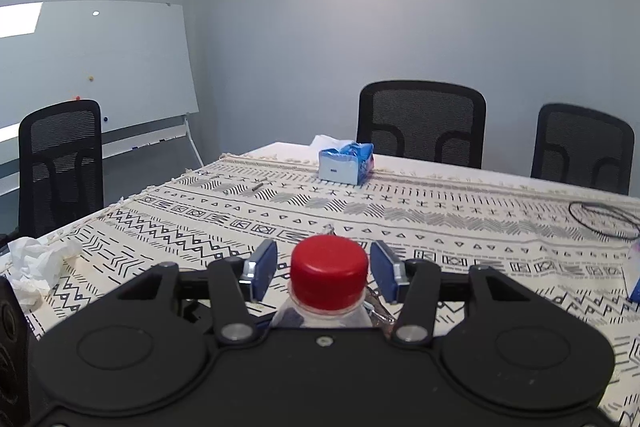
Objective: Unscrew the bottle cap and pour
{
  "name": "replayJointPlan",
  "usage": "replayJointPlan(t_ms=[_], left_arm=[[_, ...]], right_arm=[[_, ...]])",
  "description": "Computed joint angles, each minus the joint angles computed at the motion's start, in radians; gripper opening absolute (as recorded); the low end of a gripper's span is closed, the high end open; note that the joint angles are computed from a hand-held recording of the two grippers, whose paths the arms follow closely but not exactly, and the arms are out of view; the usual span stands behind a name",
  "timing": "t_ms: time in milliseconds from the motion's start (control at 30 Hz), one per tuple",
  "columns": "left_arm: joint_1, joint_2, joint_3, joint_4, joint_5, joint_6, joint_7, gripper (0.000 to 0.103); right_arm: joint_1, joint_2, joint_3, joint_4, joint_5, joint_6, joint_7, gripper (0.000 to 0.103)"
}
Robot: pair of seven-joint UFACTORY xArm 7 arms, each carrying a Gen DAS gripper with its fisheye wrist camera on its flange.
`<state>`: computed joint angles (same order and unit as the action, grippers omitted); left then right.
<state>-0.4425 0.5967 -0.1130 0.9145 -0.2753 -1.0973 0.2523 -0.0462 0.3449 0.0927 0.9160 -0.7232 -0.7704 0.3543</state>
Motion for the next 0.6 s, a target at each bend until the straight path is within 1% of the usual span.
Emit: replayJointPlan(t_ms=[67,133,233,333,400,433,467,500,533,567,600], left_arm=[[0.001,-0.003,0.000,-0.003,0.001,0.004,0.001,0.059],[0.010,-0.005,0.000,-0.002,0.016,0.012,-0.010,0.059],[0.017,-0.005,0.002,-0.001,0.030,0.013,-0.018,0.059],[0.021,-0.003,0.002,0.000,0.040,0.012,-0.024,0.059],[0.014,0.005,0.004,0.008,0.028,0.006,-0.014,0.059],[0.010,0.008,0.004,0.011,0.021,0.003,-0.009,0.059],[0.009,0.008,0.004,0.011,0.017,0.002,-0.007,0.059],[0.008,0.008,0.003,0.011,0.016,0.002,-0.007,0.059],[0.008,0.008,0.002,0.011,0.014,0.002,-0.008,0.059],[0.008,0.008,0.002,0.011,0.013,0.003,-0.009,0.059],[0.008,0.008,0.002,0.011,0.012,0.003,-0.009,0.059]], right_arm=[[-0.009,0.017,-0.002,0.009,-0.023,-0.032,-0.009,0.035],[-0.029,0.042,-0.001,0.036,-0.080,-0.061,0.012,0.035],[-0.060,0.082,-0.006,0.098,-0.201,-0.097,0.077,0.035],[-0.074,0.110,-0.019,0.157,-0.305,-0.121,0.141,0.035],[-0.072,0.110,-0.031,0.172,-0.338,-0.119,0.188,0.036],[-0.068,0.104,-0.035,0.171,-0.340,-0.114,0.204,0.037],[-0.063,0.096,-0.039,0.165,-0.333,-0.109,0.217,0.044],[-0.059,0.088,-0.041,0.159,-0.327,-0.103,0.230,0.048],[-0.051,0.079,-0.044,0.146,-0.305,-0.100,0.217,0.047],[-0.039,0.069,-0.047,0.127,-0.265,-0.101,0.178,0.046],[-0.032,0.064,-0.048,0.115,-0.238,-0.101,0.151,0.040]])
